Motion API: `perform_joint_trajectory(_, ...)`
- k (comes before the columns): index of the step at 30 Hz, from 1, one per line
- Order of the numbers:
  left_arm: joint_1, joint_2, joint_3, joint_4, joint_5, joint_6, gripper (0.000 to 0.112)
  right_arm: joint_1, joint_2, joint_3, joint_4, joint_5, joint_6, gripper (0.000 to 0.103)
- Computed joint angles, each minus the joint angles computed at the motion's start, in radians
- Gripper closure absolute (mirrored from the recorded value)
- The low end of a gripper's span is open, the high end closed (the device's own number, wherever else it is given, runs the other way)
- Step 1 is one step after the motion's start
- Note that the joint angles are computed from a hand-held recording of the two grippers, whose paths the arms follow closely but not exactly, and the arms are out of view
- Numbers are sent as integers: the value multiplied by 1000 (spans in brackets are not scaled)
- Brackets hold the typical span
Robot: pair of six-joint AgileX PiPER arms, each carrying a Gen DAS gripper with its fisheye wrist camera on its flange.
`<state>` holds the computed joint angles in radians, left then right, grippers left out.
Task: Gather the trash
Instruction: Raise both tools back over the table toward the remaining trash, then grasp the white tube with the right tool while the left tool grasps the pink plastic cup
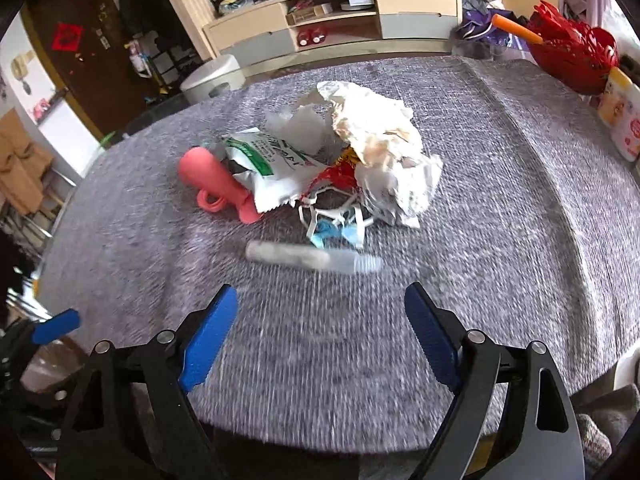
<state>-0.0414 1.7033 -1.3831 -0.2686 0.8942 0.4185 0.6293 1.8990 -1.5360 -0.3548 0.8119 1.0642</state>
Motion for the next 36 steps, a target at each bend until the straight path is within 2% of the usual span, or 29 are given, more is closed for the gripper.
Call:
perform_joint_trajectory(7,23,70,-88,-20,37,21,23,29,87,-105,-76,64,80,15)
perform_joint_trajectory(14,51,125,-172,-30,77,24,23,67,169,-206,-176,167,103,17)
perform_joint_trajectory(18,46,157,-226,-32,101,7,23,55,140,-160,-164,128,58,17)
perform_joint_trajectory(22,15,197,-291,-26,124,-24,23,5,92,-115,-76,74,-8,17)
perform_joint_trajectory(28,-38,271,-395,-19,150,-78,25,-44,14,-57,-19,64,-83,17)
perform_joint_trajectory(33,-85,363,-526,-4,174,-154,39,-81,-48,-11,28,41,-187,17)
perform_joint_trajectory(36,-109,427,-626,19,197,-204,44,-93,-74,23,47,19,-225,17)
